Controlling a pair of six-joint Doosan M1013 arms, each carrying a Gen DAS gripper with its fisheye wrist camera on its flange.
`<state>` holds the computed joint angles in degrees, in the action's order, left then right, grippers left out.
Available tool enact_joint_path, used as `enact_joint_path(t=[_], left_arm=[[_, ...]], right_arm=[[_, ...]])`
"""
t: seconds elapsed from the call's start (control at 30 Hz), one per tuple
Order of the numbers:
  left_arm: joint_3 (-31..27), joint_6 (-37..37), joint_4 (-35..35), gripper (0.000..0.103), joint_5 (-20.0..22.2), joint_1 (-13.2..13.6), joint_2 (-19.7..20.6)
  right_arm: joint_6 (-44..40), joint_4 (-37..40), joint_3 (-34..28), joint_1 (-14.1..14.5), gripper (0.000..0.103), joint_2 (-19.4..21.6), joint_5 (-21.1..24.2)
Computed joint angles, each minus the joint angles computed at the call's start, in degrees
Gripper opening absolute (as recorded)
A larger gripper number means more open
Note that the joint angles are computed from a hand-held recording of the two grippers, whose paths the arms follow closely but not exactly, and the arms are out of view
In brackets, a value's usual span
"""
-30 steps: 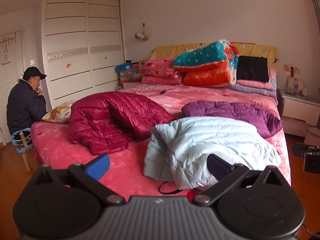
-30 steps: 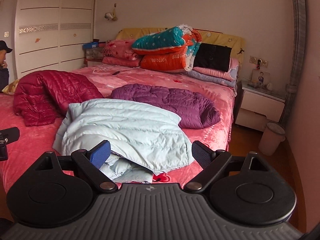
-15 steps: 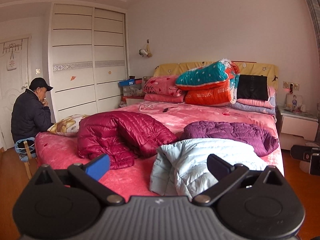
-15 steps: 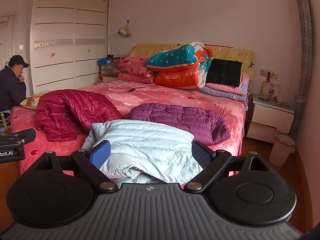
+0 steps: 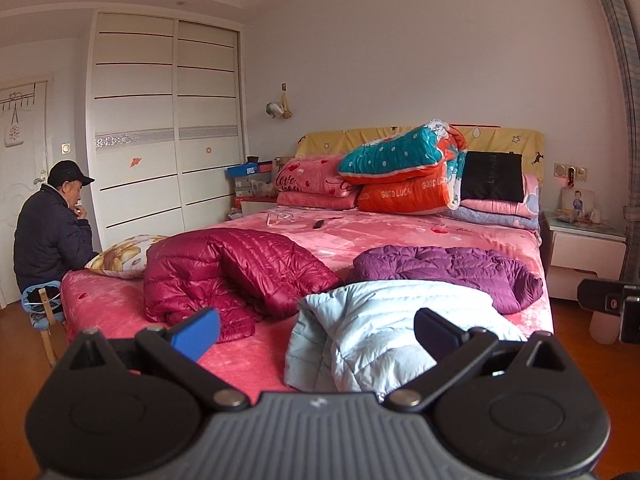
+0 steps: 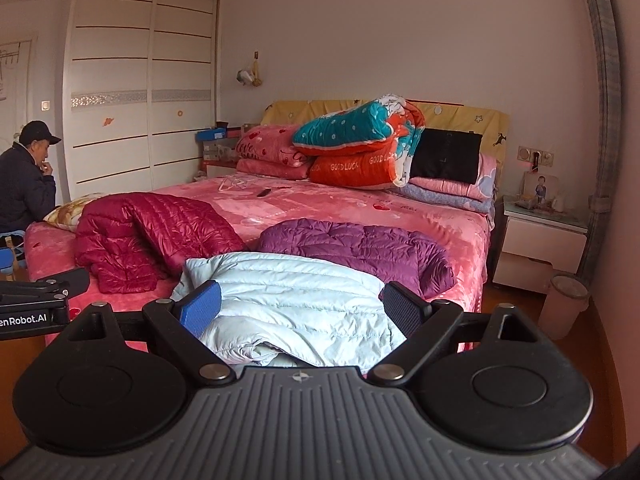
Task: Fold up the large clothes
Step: 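Move both tools toward the edge of the light blue jacket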
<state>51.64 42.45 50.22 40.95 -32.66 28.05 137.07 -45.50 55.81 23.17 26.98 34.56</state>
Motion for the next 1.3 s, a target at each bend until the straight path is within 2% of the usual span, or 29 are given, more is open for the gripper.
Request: enact_joint_path(t=[0.83,1.3], left_arm=[[-3.2,7.9,-7.5,0.102,1.0,-0.7,2.3],[-6.7,14.9,-14.0,0.102,1.7,-1.3,5.3]], right_arm=[[10.2,-6.5,0.6,0.0,0.103,0.9,1.0],[12.2,-5.5,0.3,-0.5,0.103,2.3,4.1]])
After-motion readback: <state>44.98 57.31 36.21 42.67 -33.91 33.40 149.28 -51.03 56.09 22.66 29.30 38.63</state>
